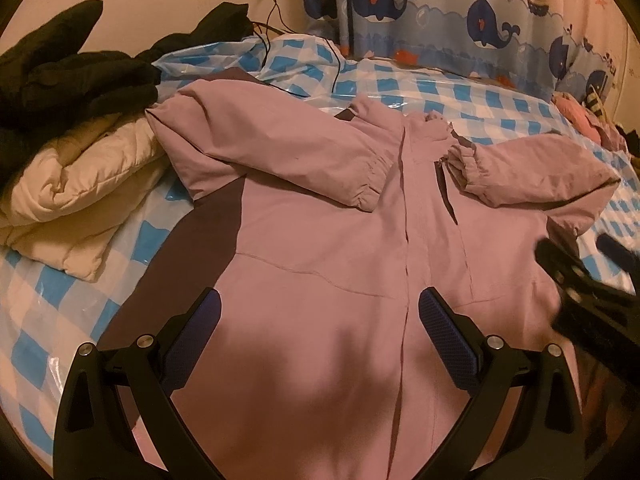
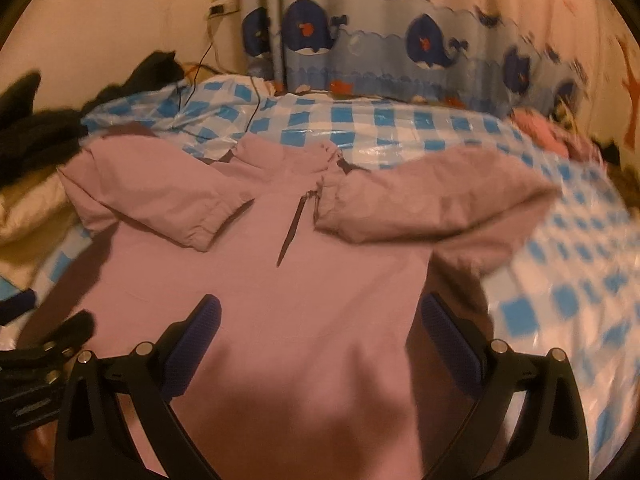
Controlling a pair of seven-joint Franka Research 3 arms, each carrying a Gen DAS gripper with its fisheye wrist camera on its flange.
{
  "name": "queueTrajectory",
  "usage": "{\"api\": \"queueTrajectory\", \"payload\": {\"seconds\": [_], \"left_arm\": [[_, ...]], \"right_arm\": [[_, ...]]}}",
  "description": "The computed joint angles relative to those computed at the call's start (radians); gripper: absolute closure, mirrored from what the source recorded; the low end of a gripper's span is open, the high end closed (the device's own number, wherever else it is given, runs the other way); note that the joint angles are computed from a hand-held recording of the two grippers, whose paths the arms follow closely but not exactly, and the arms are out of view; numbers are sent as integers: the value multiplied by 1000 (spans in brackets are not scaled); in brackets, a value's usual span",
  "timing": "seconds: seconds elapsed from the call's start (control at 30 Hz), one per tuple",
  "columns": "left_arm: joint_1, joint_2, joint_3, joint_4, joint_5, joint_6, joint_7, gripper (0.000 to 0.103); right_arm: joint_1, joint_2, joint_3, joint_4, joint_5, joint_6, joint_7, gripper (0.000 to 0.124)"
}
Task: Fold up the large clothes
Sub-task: 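Grasp the pink sleeve cuff nearest the right gripper with the right gripper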
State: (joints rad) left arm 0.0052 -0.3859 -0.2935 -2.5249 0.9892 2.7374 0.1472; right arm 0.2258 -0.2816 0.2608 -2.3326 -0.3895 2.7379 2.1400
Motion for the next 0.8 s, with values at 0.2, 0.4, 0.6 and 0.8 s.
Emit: {"api": "queueTrajectory", "payload": {"seconds": [0.2,0.4,0.6,0.8], "left_arm": [[10,-6,5,-5,-3,34,-3,8],[20,-19,21,-14,-39,73,13,8],[27,-14,33,-13,-105,96,70,8],[47,6,20,-3,-132,111,98,8]], "right_arm": [[-22,286,11,302,-297,-139,-101,28],[68,550,-62,563,-400,-323,-318,28],[60,690,-87,699,-138,-394,-511,28],[-17,753,-86,836,222,-468,-616,94]]}}
